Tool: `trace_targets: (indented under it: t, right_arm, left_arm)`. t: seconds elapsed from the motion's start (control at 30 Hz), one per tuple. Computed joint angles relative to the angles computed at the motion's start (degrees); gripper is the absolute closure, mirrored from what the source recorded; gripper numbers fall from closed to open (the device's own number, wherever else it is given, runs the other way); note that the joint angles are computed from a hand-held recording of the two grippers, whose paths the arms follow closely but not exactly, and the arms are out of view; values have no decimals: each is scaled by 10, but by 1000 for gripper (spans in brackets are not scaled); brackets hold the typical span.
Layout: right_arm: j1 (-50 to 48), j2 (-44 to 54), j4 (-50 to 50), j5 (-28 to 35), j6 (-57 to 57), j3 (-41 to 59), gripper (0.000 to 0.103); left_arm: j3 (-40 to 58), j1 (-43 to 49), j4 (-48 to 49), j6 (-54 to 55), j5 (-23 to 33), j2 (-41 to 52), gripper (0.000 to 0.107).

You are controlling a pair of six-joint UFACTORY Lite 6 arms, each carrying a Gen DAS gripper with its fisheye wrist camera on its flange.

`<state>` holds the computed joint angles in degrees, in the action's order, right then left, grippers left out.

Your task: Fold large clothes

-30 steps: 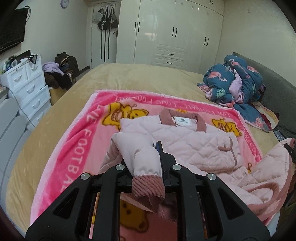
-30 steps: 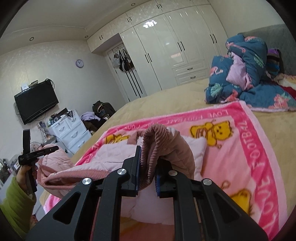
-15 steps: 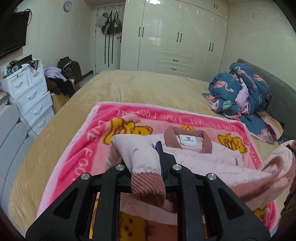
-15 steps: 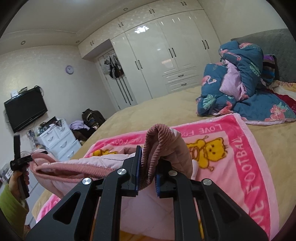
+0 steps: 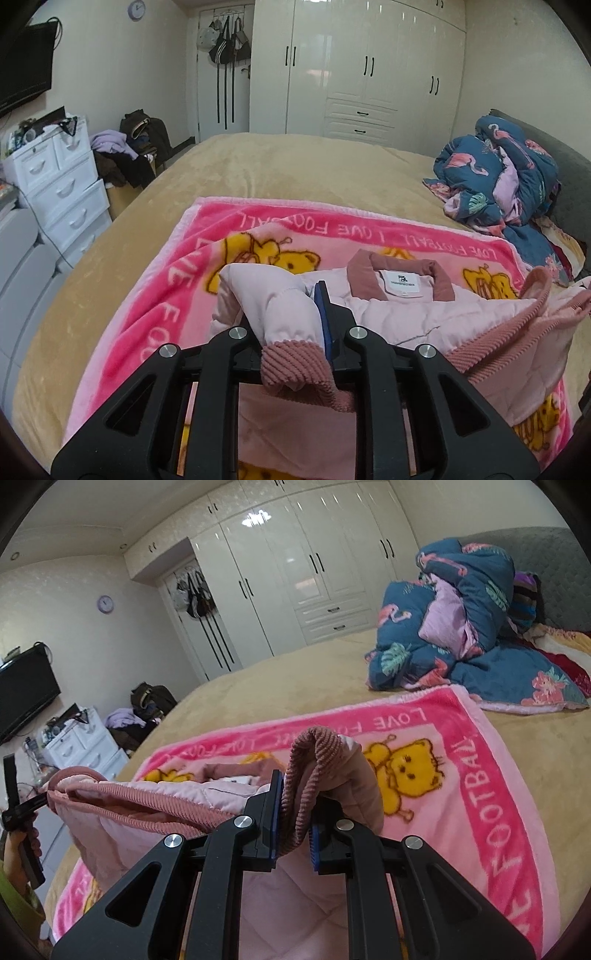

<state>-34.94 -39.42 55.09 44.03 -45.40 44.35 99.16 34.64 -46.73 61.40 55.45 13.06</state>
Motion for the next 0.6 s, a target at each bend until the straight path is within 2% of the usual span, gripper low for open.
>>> trace_targets:
  t: [0.1,0.23,0.33,0.43,0.5,0.53,0.57,0.6]
  right_arm:
    - [46,28,-23,-58,19,-4,92]
    - [87,80,-40,-120,31,-3,92]
    - [98,115,-38,-139,27,2,92]
    - [115,147,-37,-161,31,7,92]
    - [134,172,-55,-180,58,17,92]
    - [144,183,-68,-192,73,22,92]
    - [150,190,-79,-199,85,26,92]
    - [159,198,-92,-207,98,31,92]
  left_arm:
    - [-2,-10,-3,2,-13,15,93]
    - [1,-17,-13,2,-15,26,86]
    - [5,-14,-32,10,3,35,71]
    - [-7,-9,-58,19,20,32,47]
    - [-35,-13,-64,28,1,13,40]
    - [-50,-16,-61,31,-15,0,31]
    - [-61,-16,-64,35,-27,-10,26]
    - [-68,-13,-74,44,-26,-17,24]
